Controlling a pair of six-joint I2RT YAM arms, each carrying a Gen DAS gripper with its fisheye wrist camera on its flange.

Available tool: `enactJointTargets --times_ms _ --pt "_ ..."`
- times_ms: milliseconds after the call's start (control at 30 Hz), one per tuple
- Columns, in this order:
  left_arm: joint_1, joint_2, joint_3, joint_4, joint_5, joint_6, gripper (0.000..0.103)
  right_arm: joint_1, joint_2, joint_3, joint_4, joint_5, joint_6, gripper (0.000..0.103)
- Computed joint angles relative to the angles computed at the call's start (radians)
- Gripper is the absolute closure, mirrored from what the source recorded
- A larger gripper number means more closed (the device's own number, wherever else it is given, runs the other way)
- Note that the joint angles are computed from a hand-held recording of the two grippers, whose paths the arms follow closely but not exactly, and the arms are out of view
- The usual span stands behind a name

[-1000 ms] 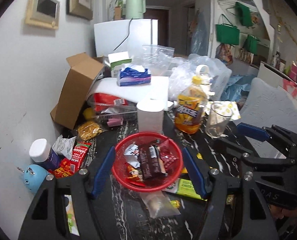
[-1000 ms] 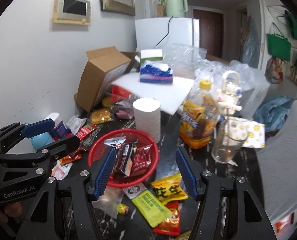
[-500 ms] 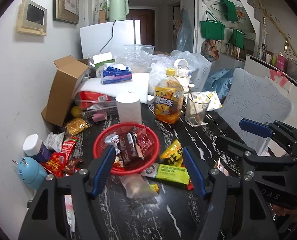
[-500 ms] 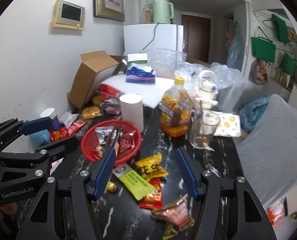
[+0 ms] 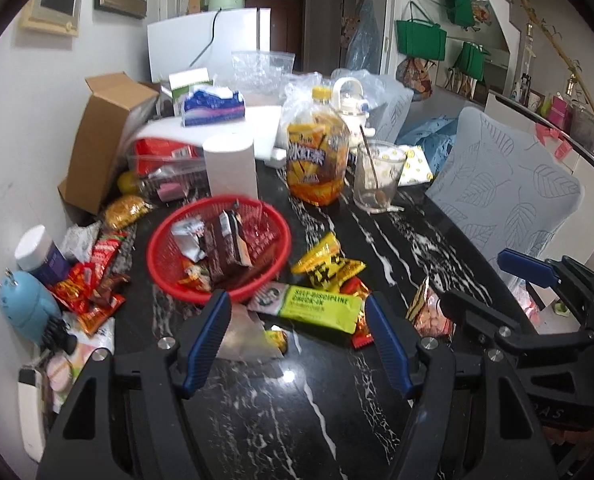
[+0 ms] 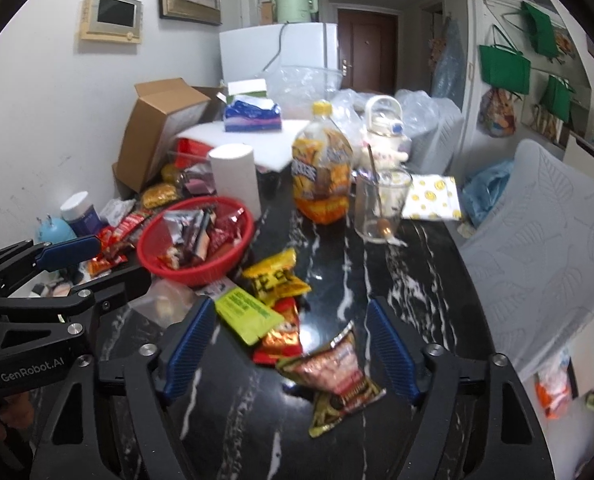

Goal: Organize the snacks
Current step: 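Withdraw both open tools from the red basket back over the table, then grasp the red nut snack bag with right tool while left tool grasps clear plastic bag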

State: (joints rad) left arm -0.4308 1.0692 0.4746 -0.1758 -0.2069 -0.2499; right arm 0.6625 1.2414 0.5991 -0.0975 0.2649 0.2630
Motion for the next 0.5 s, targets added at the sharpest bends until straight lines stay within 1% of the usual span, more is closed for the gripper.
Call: enactJointTargets --times_ms 100,167,300,367,500 --pt "-0.019 0.073 -0.007 0.041 -0.002 -0.021 0.035 -0.021 0.013 -0.030 0.014 -0.013 0.000 0.016" --pt "-0.027 0.119 -0.010 0.067 -0.001 -0.030 0.035 -0.037 0.024 -0.046 0.023 -0.022 -0.002 0.015" --pt "-0.034 0.206 -0.003 0.113 -0.001 -0.050 0.035 -0.085 0.060 -0.086 0.069 -0.066 -0.015 0.009" --pt "-0.039 0.264 0.011 0.133 0.006 -0.056 0.035 -0.104 0.088 -0.095 0.085 -0.087 -0.026 0.009" --pt "-0.053 0.326 0.028 0.156 0.002 -0.066 0.035 -0.152 0.155 -0.105 0.129 -0.148 -0.047 0.009"
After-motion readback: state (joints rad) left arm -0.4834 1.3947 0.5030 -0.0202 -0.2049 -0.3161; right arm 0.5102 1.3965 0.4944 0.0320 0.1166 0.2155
